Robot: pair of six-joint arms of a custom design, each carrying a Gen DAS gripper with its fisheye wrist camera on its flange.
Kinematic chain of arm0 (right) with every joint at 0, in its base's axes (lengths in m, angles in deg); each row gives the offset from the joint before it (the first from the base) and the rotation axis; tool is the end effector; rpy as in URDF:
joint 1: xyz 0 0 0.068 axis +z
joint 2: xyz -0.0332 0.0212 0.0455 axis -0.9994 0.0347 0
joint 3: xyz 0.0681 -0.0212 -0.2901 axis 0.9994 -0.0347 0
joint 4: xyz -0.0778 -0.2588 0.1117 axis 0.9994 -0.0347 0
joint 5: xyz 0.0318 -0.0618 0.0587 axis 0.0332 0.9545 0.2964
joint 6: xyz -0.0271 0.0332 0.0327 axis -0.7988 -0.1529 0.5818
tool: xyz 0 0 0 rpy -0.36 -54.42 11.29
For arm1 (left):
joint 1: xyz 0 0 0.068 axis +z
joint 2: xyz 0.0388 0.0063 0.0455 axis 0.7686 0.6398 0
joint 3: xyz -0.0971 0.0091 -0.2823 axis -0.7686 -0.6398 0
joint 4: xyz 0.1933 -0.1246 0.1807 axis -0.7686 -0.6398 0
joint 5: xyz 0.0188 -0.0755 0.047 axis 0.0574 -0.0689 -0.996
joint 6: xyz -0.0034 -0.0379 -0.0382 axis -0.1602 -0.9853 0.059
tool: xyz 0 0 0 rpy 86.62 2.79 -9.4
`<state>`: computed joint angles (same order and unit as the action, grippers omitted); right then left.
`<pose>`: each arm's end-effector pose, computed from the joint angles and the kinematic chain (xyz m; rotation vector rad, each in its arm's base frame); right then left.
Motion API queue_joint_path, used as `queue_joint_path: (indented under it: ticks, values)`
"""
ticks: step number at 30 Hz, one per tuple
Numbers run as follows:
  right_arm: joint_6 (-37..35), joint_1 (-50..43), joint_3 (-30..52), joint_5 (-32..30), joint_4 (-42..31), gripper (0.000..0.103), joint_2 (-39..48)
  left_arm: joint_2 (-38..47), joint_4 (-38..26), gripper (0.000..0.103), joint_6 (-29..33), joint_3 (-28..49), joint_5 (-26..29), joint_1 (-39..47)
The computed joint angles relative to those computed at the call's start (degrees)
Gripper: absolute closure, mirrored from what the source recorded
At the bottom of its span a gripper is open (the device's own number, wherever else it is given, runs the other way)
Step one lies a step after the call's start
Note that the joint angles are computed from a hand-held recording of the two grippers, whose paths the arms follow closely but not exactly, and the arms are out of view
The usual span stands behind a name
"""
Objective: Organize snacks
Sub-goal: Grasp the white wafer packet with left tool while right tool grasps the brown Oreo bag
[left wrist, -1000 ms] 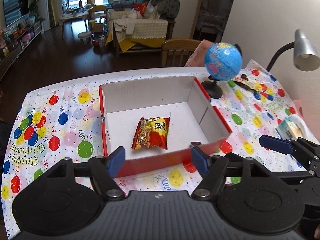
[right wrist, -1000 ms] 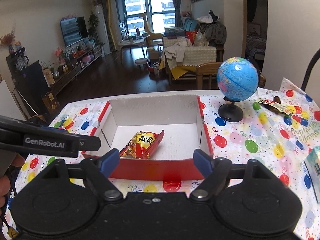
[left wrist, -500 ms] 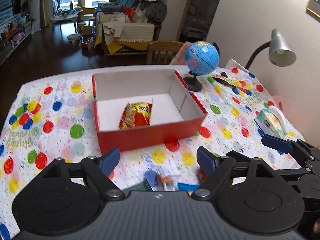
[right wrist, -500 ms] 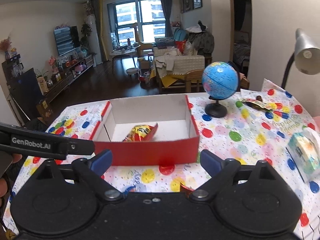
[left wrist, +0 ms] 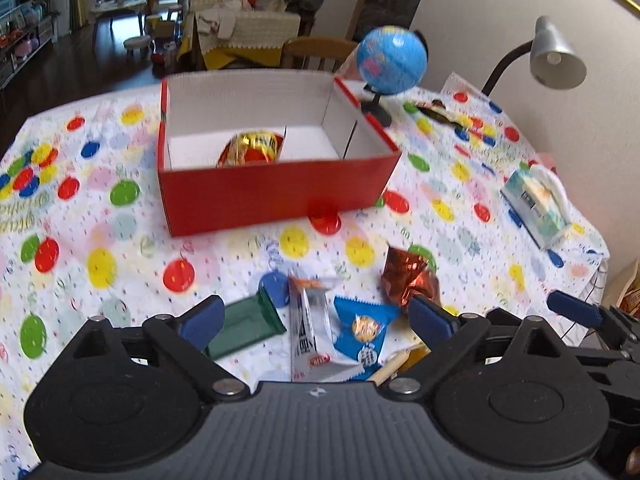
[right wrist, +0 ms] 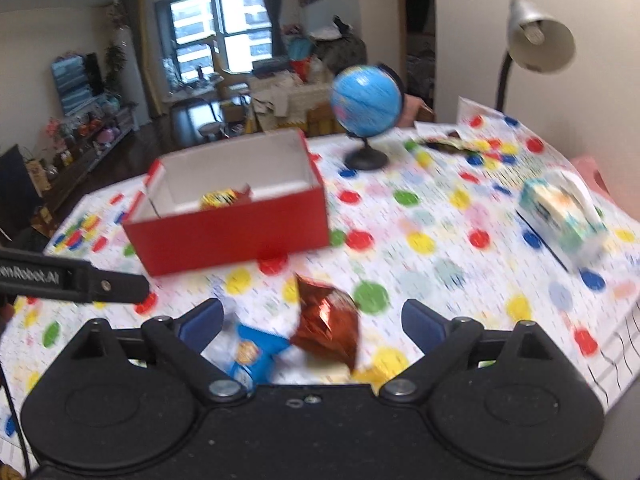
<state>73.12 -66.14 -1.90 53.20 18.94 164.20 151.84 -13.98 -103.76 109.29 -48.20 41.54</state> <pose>0.3007 0.1202 0.2818 -0.3322 2.2536 0.2307 0.2965 -0.0457 0.2941 -0.2488 2.4696 -0.2333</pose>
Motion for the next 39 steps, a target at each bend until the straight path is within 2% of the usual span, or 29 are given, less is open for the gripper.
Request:
queue_joint_path:
  ticks: [7, 12, 19, 30, 34, 39]
  values:
    - [0.4, -1.9, -2.8, 0.2, 1.6, 0.007, 1.2, 4.3, 1.7, 0.004, -1.5, -1.6, 1.3, -1.0]
    - [0.5, -3.2, -1.4, 0.8, 3.2, 0.008, 5.6, 8.1, 3.3, 0.004, -1.8, -1.7, -1.2, -1.9]
    - [0.6, -3.5, 3.1, 0.8, 4.8, 0.011, 13.3, 13.8, 3.5, 0.004, -4.0, 0.1, -3.5, -1.1]
    - [3.4, -4.7, 13.9, -2.5, 0.5, 0.016, 26.1, 19.9, 3.7, 0.005, -5.6, 2.3, 0.6, 0.4]
    - [4.7, -5.2, 15.9, -5.2, -1.0, 0.020, 28.2, 21.5, 2.8, 0.023, -5.7, 3.3, 2.9, 1.1]
    - [4.9, -4.7, 17.9, -7.3, -2.8, 0.026, 29.9, 22.7, 1.9, 0.040, -6.4, 3.9, 5.7, 2.4]
